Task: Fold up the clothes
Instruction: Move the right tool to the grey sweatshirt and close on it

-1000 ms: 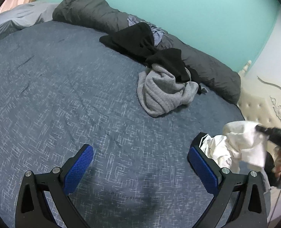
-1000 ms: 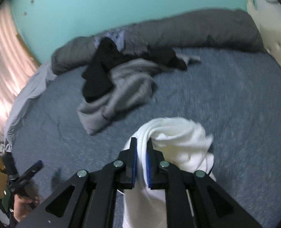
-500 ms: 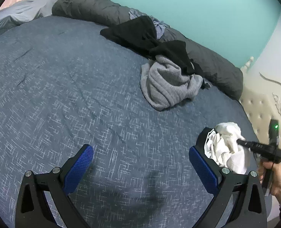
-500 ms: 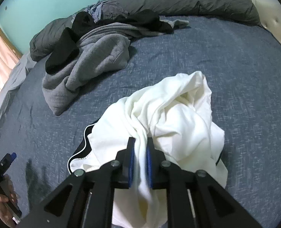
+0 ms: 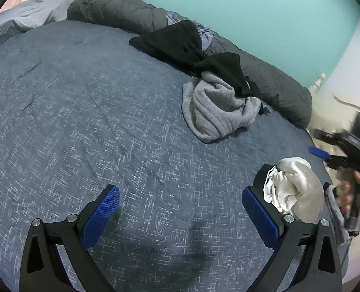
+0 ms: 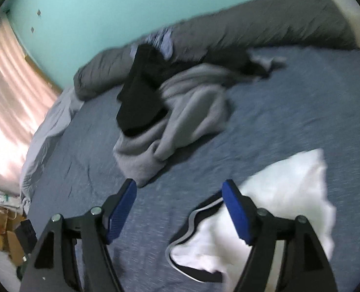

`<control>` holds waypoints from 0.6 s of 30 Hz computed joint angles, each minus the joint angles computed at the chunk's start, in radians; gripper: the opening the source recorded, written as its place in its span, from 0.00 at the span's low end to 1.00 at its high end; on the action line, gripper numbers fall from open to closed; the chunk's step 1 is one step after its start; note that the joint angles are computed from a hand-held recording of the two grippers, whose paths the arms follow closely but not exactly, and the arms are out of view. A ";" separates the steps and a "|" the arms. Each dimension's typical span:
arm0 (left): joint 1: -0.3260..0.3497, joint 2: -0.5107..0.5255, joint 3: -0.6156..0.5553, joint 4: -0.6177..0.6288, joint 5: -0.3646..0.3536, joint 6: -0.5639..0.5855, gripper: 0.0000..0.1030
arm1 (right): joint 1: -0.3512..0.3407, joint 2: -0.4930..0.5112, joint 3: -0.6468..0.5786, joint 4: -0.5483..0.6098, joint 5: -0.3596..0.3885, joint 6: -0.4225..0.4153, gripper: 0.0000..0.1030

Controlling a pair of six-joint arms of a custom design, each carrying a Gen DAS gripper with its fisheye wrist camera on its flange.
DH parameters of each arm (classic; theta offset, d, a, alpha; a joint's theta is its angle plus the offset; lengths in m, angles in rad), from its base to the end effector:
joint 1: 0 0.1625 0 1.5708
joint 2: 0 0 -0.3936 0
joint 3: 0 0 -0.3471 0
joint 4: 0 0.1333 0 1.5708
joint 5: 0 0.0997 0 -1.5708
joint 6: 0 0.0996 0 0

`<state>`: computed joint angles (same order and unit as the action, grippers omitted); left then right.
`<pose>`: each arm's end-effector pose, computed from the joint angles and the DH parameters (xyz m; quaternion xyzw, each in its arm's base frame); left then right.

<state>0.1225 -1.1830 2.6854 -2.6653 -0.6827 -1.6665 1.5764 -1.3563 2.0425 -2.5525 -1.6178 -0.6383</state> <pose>-0.2116 -0.2382 0.0834 -0.0098 0.8885 -0.4182 0.1885 0.1313 -0.4759 0.2610 0.3096 -0.9391 0.1326 0.0679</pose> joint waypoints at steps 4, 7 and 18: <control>0.007 -0.019 0.013 0.001 0.005 -0.002 1.00 | 0.022 0.123 -0.002 -0.062 0.005 0.059 0.72; 0.014 -0.035 0.026 0.004 0.008 -0.005 1.00 | 0.044 0.220 -0.016 -0.142 -0.006 0.100 0.72; 0.051 -0.077 0.065 -0.019 0.012 -0.011 1.00 | 0.105 0.473 -0.090 -0.294 -0.064 0.158 0.75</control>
<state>0.1731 -1.2602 2.7505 -2.6845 -0.6702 -1.6779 1.6819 -0.8829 1.9527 -2.8469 -1.6817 -0.4800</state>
